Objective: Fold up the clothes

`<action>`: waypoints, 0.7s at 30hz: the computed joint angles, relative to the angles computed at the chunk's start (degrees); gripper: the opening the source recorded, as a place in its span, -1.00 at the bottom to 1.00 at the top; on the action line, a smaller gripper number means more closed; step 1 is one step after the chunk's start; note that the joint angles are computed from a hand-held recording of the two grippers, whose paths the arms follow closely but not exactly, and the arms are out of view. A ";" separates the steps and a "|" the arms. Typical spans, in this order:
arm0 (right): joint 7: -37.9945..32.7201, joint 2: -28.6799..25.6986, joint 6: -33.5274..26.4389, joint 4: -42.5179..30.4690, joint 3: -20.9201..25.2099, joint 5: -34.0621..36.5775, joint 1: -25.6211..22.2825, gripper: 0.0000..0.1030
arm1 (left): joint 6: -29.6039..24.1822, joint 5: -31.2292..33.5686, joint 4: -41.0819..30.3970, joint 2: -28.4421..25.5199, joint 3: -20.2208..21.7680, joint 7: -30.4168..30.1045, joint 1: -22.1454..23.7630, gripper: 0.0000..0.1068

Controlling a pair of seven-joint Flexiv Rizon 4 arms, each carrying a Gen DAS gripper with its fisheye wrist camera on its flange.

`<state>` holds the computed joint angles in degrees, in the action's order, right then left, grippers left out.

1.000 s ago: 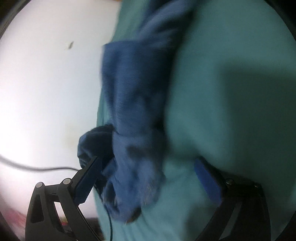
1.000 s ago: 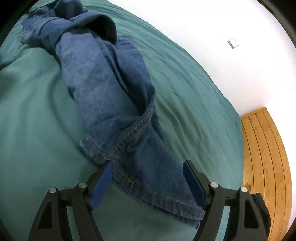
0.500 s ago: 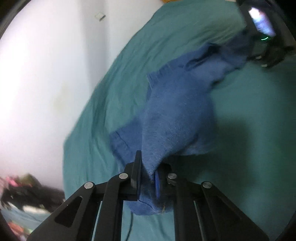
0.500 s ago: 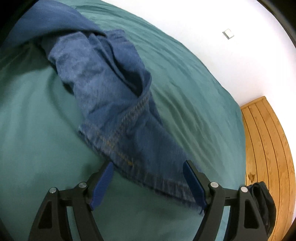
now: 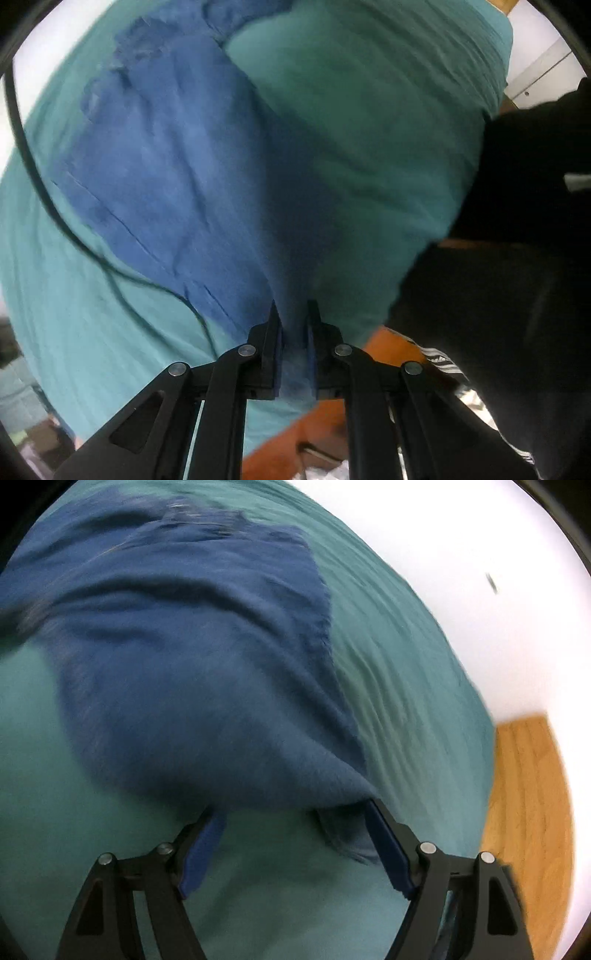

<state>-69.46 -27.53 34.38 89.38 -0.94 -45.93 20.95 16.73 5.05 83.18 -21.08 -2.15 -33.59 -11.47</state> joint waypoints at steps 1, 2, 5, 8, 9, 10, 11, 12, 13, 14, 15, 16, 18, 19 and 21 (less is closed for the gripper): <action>-0.71 1.39 1.50 2.68 -0.16 -2.82 0.19 0.69 | 0.80 0.93 -0.11 -0.54 0.18 -1.10 -0.43 -0.81; -1.37 2.75 2.92 5.21 -0.25 -5.72 0.28 0.81 | 1.67 1.88 -0.54 -1.35 0.37 -2.44 -0.85 -0.81; 1.58 4.13 5.25 12.07 -1.68 -18.43 1.25 0.90 | 4.91 4.47 -2.85 -4.36 0.70 -6.16 -2.28 -0.77; 5.19 1.72 9.90 12.09 -2.72 -25.06 -0.86 0.90 | 9.56 8.19 -6.23 -7.81 1.53 -10.90 -4.77 -0.17; 8.02 0.73 12.04 11.00 -3.54 -27.29 -1.50 0.90 | 12.12 10.14 -7.20 -8.87 2.12 -13.08 -5.94 0.09; 9.54 -0.41 13.13 9.60 -4.17 -28.68 -1.86 0.90 | 13.92 11.05 -7.62 -9.42 2.42 -14.39 -6.56 0.51; 10.18 -1.78 13.95 7.85 -4.68 -29.27 -2.17 0.83 | 15.46 10.95 -8.18 -10.09 2.24 -15.18 -6.84 0.55; 8.87 -2.85 13.80 6.11 -4.19 -26.34 -2.51 0.03 | 15.57 10.81 -8.97 -10.74 2.14 -15.42 -7.17 0.55; 5.94 -3.68 12.58 4.24 -2.89 -20.45 -2.82 -0.90 | 15.23 10.73 -9.80 -11.35 2.12 -15.50 -7.53 0.55; 3.08 -4.55 11.07 2.09 -1.75 -14.62 -3.02 -0.89 | 14.50 10.98 -11.00 -12.13 2.27 -15.86 -8.15 0.55; 0.36 -5.39 9.30 -0.23 -0.77 -8.95 -3.12 -0.90 | 15.64 11.33 -10.55 -13.00 2.38 -16.95 -8.81 0.55; -1.12 -4.63 7.18 -1.02 0.30 -4.29 -3.00 -0.91 | 15.64 11.00 -10.93 -13.55 2.42 -17.62 -9.05 0.55; -1.81 -0.26 2.61 0.05 2.27 3.30 -2.22 -0.91 | 14.38 9.88 -12.58 -14.41 2.46 -18.65 -9.16 0.55; -2.16 2.19 0.06 0.85 3.35 6.35 -1.74 -0.91 | 13.43 9.25 -13.74 -15.06 2.49 -19.19 -9.13 0.55; -3.64 6.96 -6.19 2.40 6.06 12.22 -0.56 -0.91 | 11.99 8.35 -16.01 -16.40 2.52 -19.96 -9.07 0.55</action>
